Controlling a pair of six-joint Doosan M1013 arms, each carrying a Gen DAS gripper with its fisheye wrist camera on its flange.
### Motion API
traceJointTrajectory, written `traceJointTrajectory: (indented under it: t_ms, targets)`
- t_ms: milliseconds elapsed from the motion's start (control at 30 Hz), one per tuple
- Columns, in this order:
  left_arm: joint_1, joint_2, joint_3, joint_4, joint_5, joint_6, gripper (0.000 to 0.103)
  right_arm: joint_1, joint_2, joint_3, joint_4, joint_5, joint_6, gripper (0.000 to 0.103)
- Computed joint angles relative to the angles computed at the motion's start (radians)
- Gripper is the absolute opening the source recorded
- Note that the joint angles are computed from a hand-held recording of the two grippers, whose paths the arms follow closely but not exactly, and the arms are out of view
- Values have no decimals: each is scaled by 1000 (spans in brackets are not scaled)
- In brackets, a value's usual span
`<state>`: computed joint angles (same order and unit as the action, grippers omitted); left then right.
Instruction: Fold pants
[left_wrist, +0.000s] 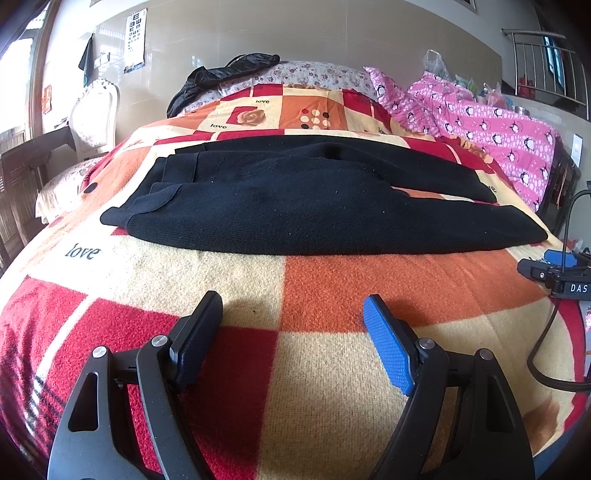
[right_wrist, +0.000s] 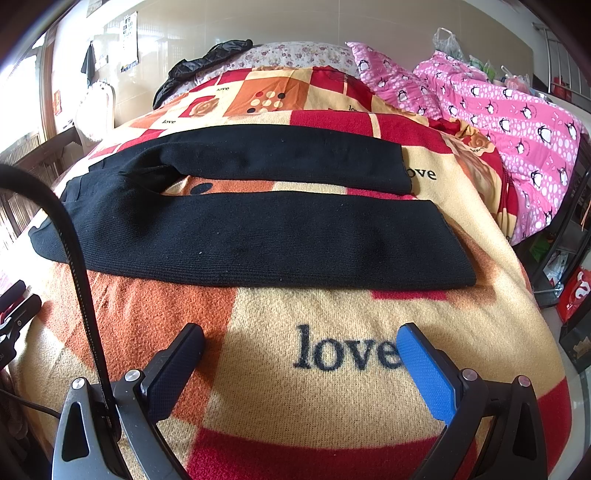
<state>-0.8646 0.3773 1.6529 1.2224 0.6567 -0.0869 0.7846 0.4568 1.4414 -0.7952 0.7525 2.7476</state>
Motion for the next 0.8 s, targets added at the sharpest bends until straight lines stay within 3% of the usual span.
traceJointTrajectory:
  t_ms: [233, 400, 500, 800]
  targets:
    - [13, -17, 24, 40, -72, -59, 79, 0, 0, 0, 0, 0, 0, 103]
    - [29, -33, 51, 115, -141, -198, 79, 0, 0, 1, -1, -1, 1, 103]
    - [28, -30, 42, 72, -135, -133, 79, 0, 0, 0, -3, -1, 3, 103]
    - [1, -7, -7, -69, -16, 96, 79, -1, 0, -3, 10, 3, -9, 103]
